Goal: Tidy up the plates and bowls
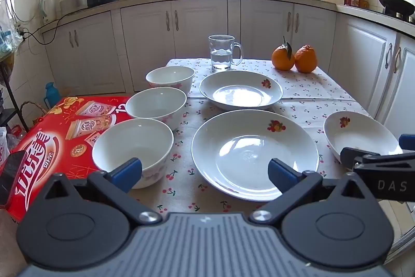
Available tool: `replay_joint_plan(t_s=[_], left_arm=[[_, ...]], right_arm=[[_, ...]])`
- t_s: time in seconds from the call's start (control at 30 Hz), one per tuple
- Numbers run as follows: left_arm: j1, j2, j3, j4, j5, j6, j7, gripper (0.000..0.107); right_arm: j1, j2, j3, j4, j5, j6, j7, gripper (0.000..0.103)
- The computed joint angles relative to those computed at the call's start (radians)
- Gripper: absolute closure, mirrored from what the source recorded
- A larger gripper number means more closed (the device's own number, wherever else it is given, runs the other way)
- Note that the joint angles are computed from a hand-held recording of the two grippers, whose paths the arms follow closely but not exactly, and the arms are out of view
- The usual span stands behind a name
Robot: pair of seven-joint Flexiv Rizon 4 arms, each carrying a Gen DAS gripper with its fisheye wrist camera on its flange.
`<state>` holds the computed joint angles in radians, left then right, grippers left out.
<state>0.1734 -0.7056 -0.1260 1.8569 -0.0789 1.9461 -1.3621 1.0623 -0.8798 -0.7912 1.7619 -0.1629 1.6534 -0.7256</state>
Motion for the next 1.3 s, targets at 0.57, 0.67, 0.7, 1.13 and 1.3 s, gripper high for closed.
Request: replay_joint_plan(t_s=[0.57,0.67,0.7,1.13,1.3], left_arm=[[0.001,0.001,-0.004,0.006,-0.006,-0.013,-0.004,0.004],[0.008,0.001,-0.01,0.007,-0.003,-0.016,-0.006,0.004],[0.01,0.001,-0.012,0.007,-0.002,-0.018,-0.007,0.004],[0.008,0.002,-0.009,0.003,-0.003,-0.023,-0.007,0.004],[0.003,0.002,-0.005,0.003,-0.006,-0.021,-0.007,0.004]], right_arm=[[0.014,-0.002,-0.017,0.005,-0.018,-0.019,0.022,0.0],[0.016,-0.002,-0.019,0.006,-0.021,-0.021,0.025,0.0],[0.016,-0.002,-0.019,0.006,-0.022,-0.021,0.025,0.0],[0.014,0.0,-0.018,0.007,-0.029,-0.022,0.029,0.0],[0.017,-0.001,-0.022,0.008,-0.029,-0.022,0.031,0.0]])
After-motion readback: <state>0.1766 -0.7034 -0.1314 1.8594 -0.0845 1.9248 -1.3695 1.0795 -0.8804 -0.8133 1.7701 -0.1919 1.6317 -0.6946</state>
